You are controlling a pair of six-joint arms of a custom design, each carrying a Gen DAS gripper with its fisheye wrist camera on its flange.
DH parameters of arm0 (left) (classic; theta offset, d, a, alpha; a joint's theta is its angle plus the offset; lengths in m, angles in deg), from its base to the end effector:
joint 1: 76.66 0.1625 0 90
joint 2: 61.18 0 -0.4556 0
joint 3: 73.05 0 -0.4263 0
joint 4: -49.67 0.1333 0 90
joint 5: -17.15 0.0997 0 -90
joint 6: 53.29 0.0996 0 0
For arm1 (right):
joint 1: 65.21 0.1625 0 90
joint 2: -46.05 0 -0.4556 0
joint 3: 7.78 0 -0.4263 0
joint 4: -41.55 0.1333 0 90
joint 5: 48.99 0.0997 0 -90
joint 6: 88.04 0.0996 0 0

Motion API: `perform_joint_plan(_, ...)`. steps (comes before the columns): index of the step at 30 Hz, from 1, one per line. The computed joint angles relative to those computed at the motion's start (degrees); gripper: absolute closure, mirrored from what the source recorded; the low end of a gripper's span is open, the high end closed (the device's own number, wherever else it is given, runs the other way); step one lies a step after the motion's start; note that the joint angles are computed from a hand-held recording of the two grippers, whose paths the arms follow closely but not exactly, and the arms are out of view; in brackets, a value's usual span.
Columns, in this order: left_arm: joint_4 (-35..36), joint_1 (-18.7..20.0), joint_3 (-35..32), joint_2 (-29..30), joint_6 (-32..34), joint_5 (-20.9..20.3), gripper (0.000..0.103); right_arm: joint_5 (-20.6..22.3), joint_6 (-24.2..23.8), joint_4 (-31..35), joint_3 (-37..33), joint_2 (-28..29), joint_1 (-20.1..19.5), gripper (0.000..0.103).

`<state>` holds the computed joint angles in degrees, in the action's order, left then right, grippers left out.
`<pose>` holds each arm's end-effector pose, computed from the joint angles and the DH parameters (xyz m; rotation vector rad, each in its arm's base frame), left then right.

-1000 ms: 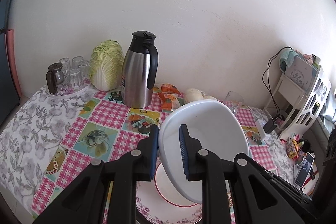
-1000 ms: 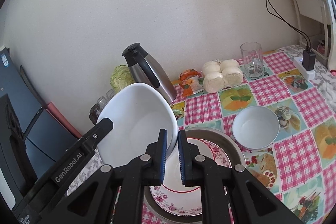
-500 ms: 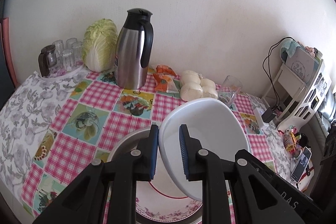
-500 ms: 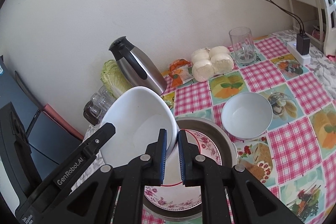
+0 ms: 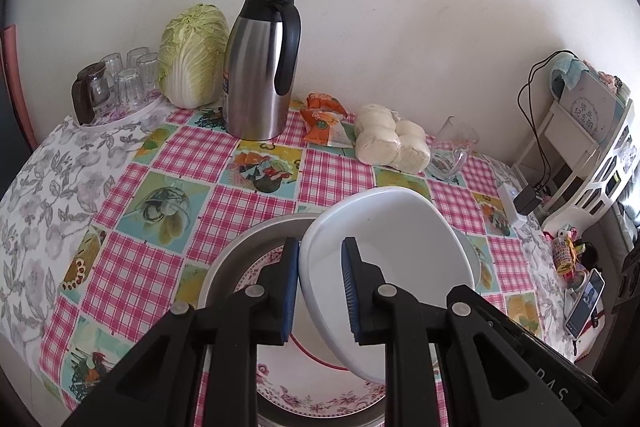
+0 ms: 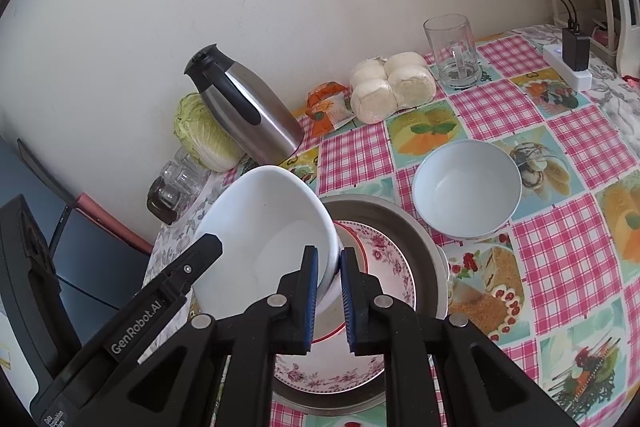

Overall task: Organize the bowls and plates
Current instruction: 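Lower the small white bowl into the red-rimmed bowl with both grippers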

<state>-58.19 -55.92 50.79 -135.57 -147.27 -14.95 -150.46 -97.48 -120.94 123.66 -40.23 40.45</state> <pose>-0.3502 -0.3654 0.1801 -0.1366 2.2542 -1.1291 0.2344 -0.4157 0.2739 0.5581 -2.8310 0.7160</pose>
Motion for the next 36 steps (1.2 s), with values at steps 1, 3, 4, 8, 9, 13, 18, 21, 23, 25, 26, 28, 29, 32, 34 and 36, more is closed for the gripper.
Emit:
perform_joint_plan(1,-0.03,0.10,0.05,-0.08,-0.03,-0.14,0.083,-0.15,0.01,0.04,0.00,0.11,0.07,0.089)
perform_joint_plan(3,-0.41,0.32,0.28,-0.27,0.02,-0.54,0.083,-0.51,0.00,0.06,0.02,0.33,0.24,0.089)
perform_joint_plan(4,-0.62,0.44,0.38,-0.34,0.05,-0.75,0.083,-0.70,-0.01,0.15,0.01,0.45,0.30,0.089)
perform_joint_plan(8,-1.71,1.00,0.82,-0.54,0.27,-1.57,0.083,-1.30,0.14,0.64,-0.09,0.95,0.35,0.089)
perform_joint_plan(9,-1.91,1.11,0.89,-0.56,0.28,-1.76,0.083,-1.40,0.25,0.78,-0.11,1.08,0.31,0.089)
perform_joint_plan(13,-2.37,1.50,1.03,-0.61,0.37,-2.28,0.083,-1.44,0.54,1.51,-0.24,1.35,0.05,0.089)
perform_joint_plan(18,-2.52,1.72,1.09,-0.57,0.46,-2.52,0.083,-1.88,0.64,1.73,-0.38,1.80,0.05,0.089)
perform_joint_plan(21,-2.63,1.77,1.09,-0.54,0.61,-2.52,0.083,-1.80,0.91,2.01,-0.49,1.89,-0.04,0.089)
perform_joint_plan(23,-2.58,1.82,1.04,-0.51,0.50,-2.60,0.083,-1.69,1.10,2.25,-0.58,2.05,-0.28,0.088)
perform_joint_plan(25,-3.04,2.07,1.07,-0.43,0.83,-2.76,0.083,-1.57,1.46,2.55,-0.69,2.23,-0.55,0.088)
perform_joint_plan(26,-3.32,2.22,1.05,-0.33,1.09,-2.92,0.082,-1.59,1.58,2.64,-0.74,2.32,-0.69,0.088)
perform_joint_plan(28,-3.75,2.54,1.00,-0.07,1.42,-3.29,0.082,-1.44,1.78,2.81,-0.87,2.56,-1.13,0.088)
perform_joint_plan(29,-4.13,2.75,1.03,0.05,1.77,-3.51,0.082,-1.42,1.83,2.92,-0.92,2.69,-1.33,0.088)
perform_joint_plan(32,-6.48,3.35,1.56,0.09,2.83,-4.24,0.082,-1.83,2.24,3.30,-1.03,3.18,-1.82,0.088)
perform_joint_plan(34,-6.72,3.29,1.66,0.06,2.73,-3.97,0.082,-1.42,2.27,3.29,-1.03,3.25,-2.01,0.087)
perform_joint_plan(36,-6.46,3.27,1.65,0.06,2.57,-3.84,0.082,-1.48,2.12,3.28,-1.04,3.28,-1.97,0.087)
